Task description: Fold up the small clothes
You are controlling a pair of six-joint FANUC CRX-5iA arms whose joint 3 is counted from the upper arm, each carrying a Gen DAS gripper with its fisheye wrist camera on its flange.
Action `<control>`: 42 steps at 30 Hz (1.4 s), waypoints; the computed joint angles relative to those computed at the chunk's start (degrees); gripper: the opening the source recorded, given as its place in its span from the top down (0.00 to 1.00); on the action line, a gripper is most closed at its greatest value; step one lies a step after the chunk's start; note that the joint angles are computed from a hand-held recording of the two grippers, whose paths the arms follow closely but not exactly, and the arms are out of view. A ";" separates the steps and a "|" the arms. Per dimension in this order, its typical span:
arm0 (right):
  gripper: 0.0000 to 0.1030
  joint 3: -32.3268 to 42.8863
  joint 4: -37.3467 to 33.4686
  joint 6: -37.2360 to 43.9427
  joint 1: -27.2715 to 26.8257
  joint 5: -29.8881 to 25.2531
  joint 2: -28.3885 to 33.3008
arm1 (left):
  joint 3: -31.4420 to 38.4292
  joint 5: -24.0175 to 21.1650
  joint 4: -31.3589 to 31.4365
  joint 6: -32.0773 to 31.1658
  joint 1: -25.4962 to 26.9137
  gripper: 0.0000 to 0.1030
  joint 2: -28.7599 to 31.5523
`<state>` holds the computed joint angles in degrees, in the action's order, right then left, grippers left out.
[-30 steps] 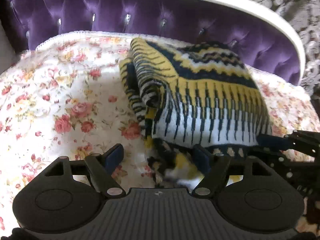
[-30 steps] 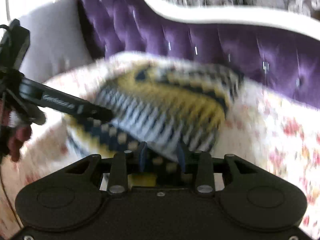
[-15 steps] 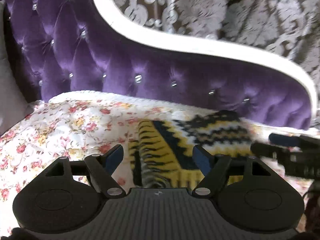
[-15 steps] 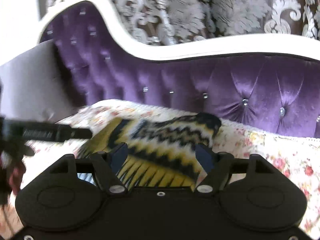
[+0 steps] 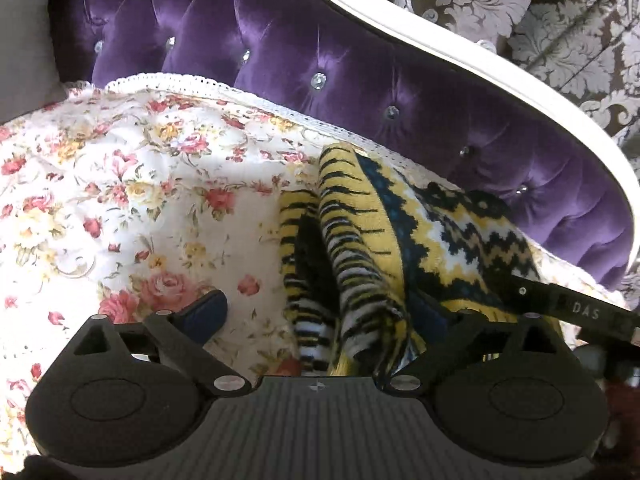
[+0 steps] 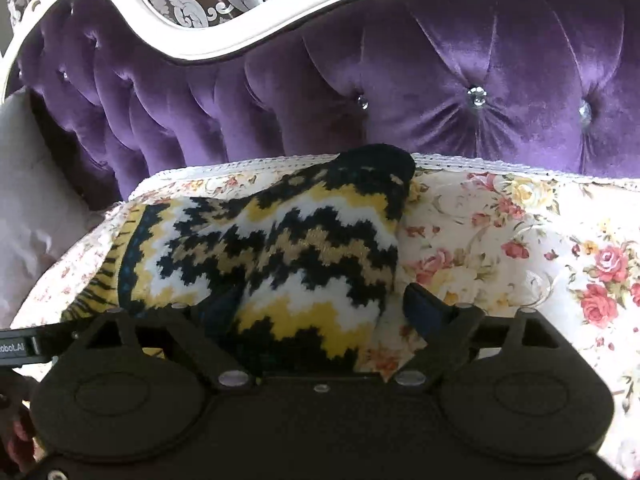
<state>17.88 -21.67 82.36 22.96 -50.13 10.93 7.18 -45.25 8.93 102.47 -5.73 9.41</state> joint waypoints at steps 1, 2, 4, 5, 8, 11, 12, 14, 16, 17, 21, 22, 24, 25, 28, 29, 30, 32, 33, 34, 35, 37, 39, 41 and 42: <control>0.10 0.24 -1.50 0.56 -0.55 -0.15 0.12 | -0.05 -0.40 0.71 -0.90 0.16 0.05 -0.02; 0.10 0.23 -2.72 1.16 -1.03 -0.18 0.07 | 0.09 -0.48 0.91 -1.09 0.12 0.05 0.18; 0.09 0.45 -5.99 3.27 -2.19 -0.56 0.05 | -0.15 0.01 2.03 -1.46 0.33 0.02 0.57; 0.09 0.91 -8.42 4.62 -3.06 -1.10 0.16 | -0.39 0.37 3.09 -2.08 0.47 0.01 0.75; 0.09 2.34 -18.47 9.37 -6.64 -3.64 1.05 | -0.90 1.42 6.84 -6.44 0.78 0.02 1.68; 0.12 2.94 -28.51 12.77 -10.63 -6.37 2.04 | -2.83 3.28 12.35 -10.37 1.18 0.03 1.91; 0.24 2.77 -30.87 13.02 -11.59 -6.73 2.20 | -3.52 3.71 14.22 -11.82 1.27 0.05 1.88; 0.46 2.61 -31.41 10.88 -12.11 -7.34 2.44 | -4.90 3.80 19.78 -17.18 1.41 0.26 2.10; 0.50 2.23 -32.90 10.42 -12.90 -7.78 2.28 | -5.43 3.35 21.73 -17.84 1.32 0.34 2.01; 0.51 1.97 -31.85 9.57 -12.47 -7.42 1.83 | -5.92 3.30 22.43 -17.63 1.20 0.35 1.72; 0.51 2.17 -26.29 4.03 -10.71 -8.80 0.21 | -9.06 2.69 25.64 -18.33 0.83 0.37 -0.37; 0.51 2.12 -25.68 3.84 -10.89 -9.75 -0.19 | -10.23 2.45 26.63 -18.80 0.58 0.37 -1.20; 0.51 1.26 -24.70 3.80 -11.41 -11.55 -1.61 | -12.25 2.10 27.70 -19.19 -0.31 0.37 -2.79; 0.51 0.56 -24.41 3.85 -11.78 -12.34 -2.54 | -12.98 1.96 27.46 -19.07 -0.88 0.37 -3.58; 0.51 -1.64 -23.32 3.52 -12.73 -15.11 -5.59 | -14.51 1.48 25.37 -16.82 -3.06 0.37 -6.12; 0.51 -2.71 -22.96 3.77 -13.31 -16.15 -6.91 | -14.80 1.35 24.16 -15.71 -3.99 0.37 -6.91; 0.51 -3.54 -22.18 3.48 -13.40 -16.81 -8.08 | -14.95 1.24 23.16 -14.71 -4.67 0.37 -7.45; 0.51 -5.47 -20.75 3.26 -13.68 -17.83 -10.63 | -14.98 1.12 20.69 -12.48 -6.43 0.37 -8.42; 0.51 -6.47 -20.04 3.14 -13.73 -17.96 -11.82 | -14.80 0.96 19.51 -11.46 -7.22 0.36 -8.73; 0.51 -7.54 -19.37 2.90 -13.83 -18.06 -13.04 | -14.75 0.87 18.46 -10.31 -7.94 0.36 -9.12; 0.51 -8.40 -19.13 2.71 -14.12 -18.21 -14.00 | -14.85 0.74 17.71 -9.40 -8.69 0.36 -9.52; 0.51 -10.16 -18.29 2.83 -14.45 -18.13 -15.90 | -15.80 0.92 17.14 -9.11 -9.54 0.36 -10.52; 0.47 -11.77 -16.62 3.66 -14.06 -17.38 -17.43 | -16.52 1.59 14.75 -8.73 -10.41 0.35 -11.61; 0.42 -13.58 -13.74 3.31 -12.82 -15.27 -18.80 | -17.24 2.18 12.16 -8.11 -10.81 0.34 -12.82; 0.37 -14.28 -11.94 2.50 -11.78 -13.95 -19.19 | -17.16 1.69 11.04 -7.41 -10.88 0.34 -13.33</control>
<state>3.60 -33.61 84.86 11.17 -64.08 -8.26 -9.97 -43.56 19.97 95.06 -16.61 -3.92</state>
